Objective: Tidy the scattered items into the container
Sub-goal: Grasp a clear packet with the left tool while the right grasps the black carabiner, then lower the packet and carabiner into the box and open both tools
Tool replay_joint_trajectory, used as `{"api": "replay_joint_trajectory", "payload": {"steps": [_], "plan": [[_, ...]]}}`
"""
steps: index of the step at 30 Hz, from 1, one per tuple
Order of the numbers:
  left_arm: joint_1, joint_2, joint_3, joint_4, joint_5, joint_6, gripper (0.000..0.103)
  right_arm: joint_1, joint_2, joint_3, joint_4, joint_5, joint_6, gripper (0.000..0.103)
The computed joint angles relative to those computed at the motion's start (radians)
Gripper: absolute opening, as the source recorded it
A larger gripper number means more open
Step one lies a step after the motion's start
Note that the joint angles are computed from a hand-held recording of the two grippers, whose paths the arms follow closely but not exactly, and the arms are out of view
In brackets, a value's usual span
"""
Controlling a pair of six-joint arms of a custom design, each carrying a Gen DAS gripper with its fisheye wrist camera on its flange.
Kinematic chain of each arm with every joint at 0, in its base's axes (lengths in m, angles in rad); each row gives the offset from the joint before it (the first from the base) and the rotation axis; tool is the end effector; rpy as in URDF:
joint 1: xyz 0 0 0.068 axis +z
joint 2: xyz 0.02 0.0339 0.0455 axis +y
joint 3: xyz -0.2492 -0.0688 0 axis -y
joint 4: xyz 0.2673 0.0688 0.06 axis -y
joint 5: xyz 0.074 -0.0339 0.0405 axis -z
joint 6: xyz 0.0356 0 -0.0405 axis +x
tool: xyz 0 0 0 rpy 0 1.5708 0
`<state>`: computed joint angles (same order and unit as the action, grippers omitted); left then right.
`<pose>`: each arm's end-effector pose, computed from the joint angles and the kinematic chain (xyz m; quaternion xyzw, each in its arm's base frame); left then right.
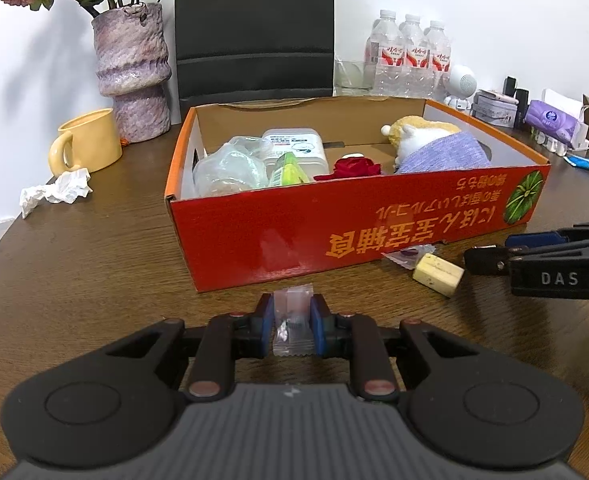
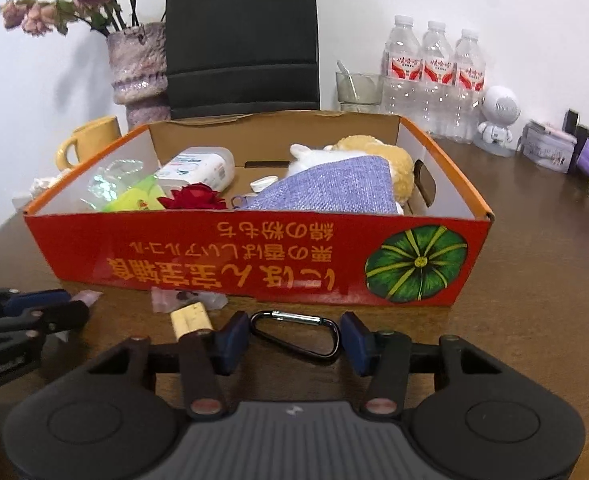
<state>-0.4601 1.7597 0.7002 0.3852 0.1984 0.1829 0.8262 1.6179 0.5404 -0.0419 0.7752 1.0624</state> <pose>0.2970 -0.1550 0.0865 0.3241 0.8373 -0.1480 0.4148 0.1908 0.1703 0.0659 0.1903 0.8861 -0.0481 0.4199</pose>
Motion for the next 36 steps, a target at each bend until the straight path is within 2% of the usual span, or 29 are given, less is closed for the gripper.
{"api": "replay_joint_trajectory", "payload": {"steps": [7,11,14,16,20,23,26,28,31,33,36], "plan": [[-0.027,-0.157,-0.153,0.094,-0.006,-0.006,0.02,0.089,-0.156,-0.073,-0.1,0.045,0.096,0.05],[-0.021,-0.292,-0.216,0.079,0.028,-0.028,0.02,0.157,-0.307,-0.102,-0.211,0.106,0.124,0.05],[-0.023,-0.383,-0.205,0.038,0.041,-0.031,0.02,0.179,-0.421,-0.1,-0.273,0.151,0.074,0.05],[-0.027,-0.407,-0.156,0.0,0.04,-0.036,0.02,0.154,-0.488,-0.09,-0.278,0.161,-0.02,0.05],[-0.037,-0.346,0.038,-0.111,0.027,-0.06,0.02,0.019,-0.585,-0.062,-0.194,0.103,-0.272,0.05],[-0.048,-0.194,0.274,-0.256,0.002,-0.092,0.02,-0.142,-0.556,0.0,-0.117,-0.032,-0.434,0.05],[-0.063,0.0,0.525,-0.4,-0.057,-0.114,0.02,-0.315,-0.429,0.103,-0.078,-0.205,-0.519,0.05],[-0.073,0.141,0.696,-0.494,-0.105,-0.125,0.02,-0.413,-0.293,0.195,-0.069,-0.301,-0.557,0.05],[-0.079,0.347,0.94,-0.639,-0.148,-0.157,0.02,-0.485,-0.081,0.343,-0.08,-0.395,-0.575,0.05],[-0.084,0.446,1.047,-0.69,-0.18,-0.172,0.02,-0.51,0.048,0.436,-0.096,-0.418,-0.596,0.05],[-0.086,0.527,1.125,-0.715,-0.209,-0.173,0.02,-0.527,0.176,0.517,-0.112,-0.406,-0.603,0.05]]}}
